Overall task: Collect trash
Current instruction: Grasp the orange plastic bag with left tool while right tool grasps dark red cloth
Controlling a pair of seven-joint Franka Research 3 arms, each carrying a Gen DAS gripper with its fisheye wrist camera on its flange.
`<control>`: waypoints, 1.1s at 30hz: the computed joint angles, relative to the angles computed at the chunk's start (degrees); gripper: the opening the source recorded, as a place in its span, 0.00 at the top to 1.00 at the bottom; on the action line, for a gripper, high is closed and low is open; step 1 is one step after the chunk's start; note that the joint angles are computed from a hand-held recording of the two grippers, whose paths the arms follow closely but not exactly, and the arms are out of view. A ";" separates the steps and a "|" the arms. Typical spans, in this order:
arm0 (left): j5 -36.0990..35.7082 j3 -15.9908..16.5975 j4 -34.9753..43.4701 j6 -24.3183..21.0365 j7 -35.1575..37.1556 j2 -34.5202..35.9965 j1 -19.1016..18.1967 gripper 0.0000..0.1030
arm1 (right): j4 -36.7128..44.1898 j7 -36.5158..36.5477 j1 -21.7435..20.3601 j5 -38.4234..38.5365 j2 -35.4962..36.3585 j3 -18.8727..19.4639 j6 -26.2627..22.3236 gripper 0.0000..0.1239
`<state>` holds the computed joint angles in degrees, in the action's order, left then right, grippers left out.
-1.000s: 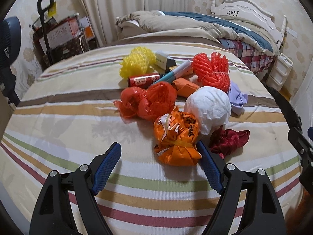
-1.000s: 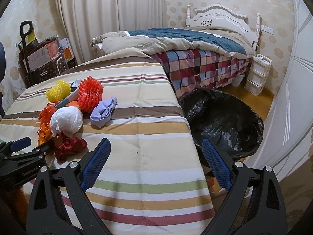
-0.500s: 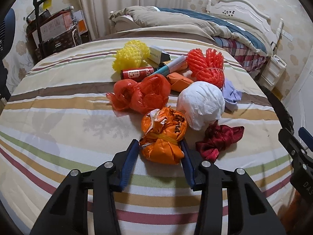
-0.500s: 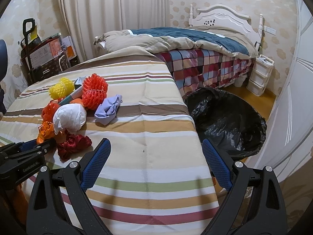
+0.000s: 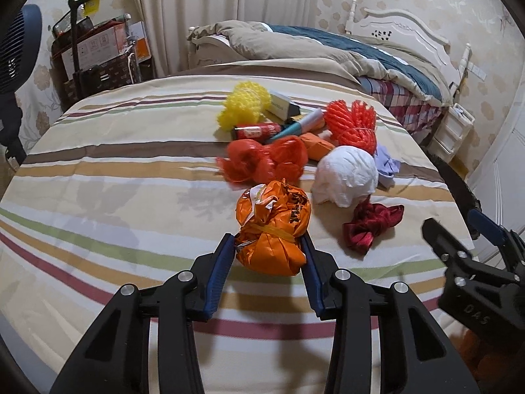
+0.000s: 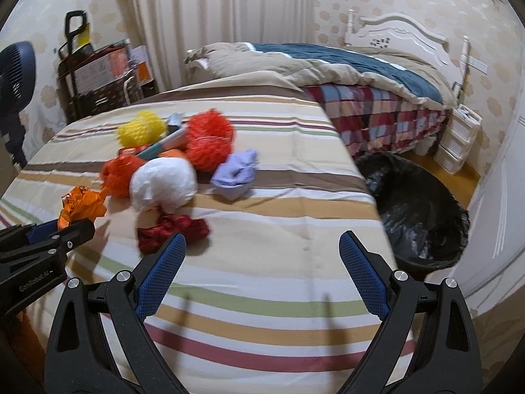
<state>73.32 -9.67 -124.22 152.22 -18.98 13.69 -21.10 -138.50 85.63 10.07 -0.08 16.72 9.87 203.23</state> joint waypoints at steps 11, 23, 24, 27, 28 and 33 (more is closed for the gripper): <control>1.57 -0.09 -5.78 -1.93 -4.65 -4.13 2.51 0.59 | 4.39 -4.82 3.05 1.62 1.64 1.51 -6.62 0.26; 3.24 -0.23 -6.25 0.50 -7.04 -3.59 4.27 0.59 | 7.62 -11.73 -3.59 4.94 3.48 10.31 -13.76 0.53; 3.29 -0.23 -6.13 0.67 -7.02 -3.48 4.24 0.59 | 7.43 -11.97 -5.91 4.86 3.60 12.49 -13.74 0.55; 3.54 -0.32 -5.77 0.72 -6.96 -3.32 3.97 0.59 | 6.52 -12.33 -9.69 4.78 3.50 15.97 -13.20 0.57; 4.00 -0.19 -5.97 1.02 -7.19 -3.49 4.02 0.59 | 6.04 -12.29 -10.91 4.50 3.38 17.03 -12.84 0.57; 4.95 -0.48 -5.27 0.94 -7.82 -3.36 3.56 0.59 | 3.96 -9.61 -18.25 1.53 2.81 22.51 -11.35 0.57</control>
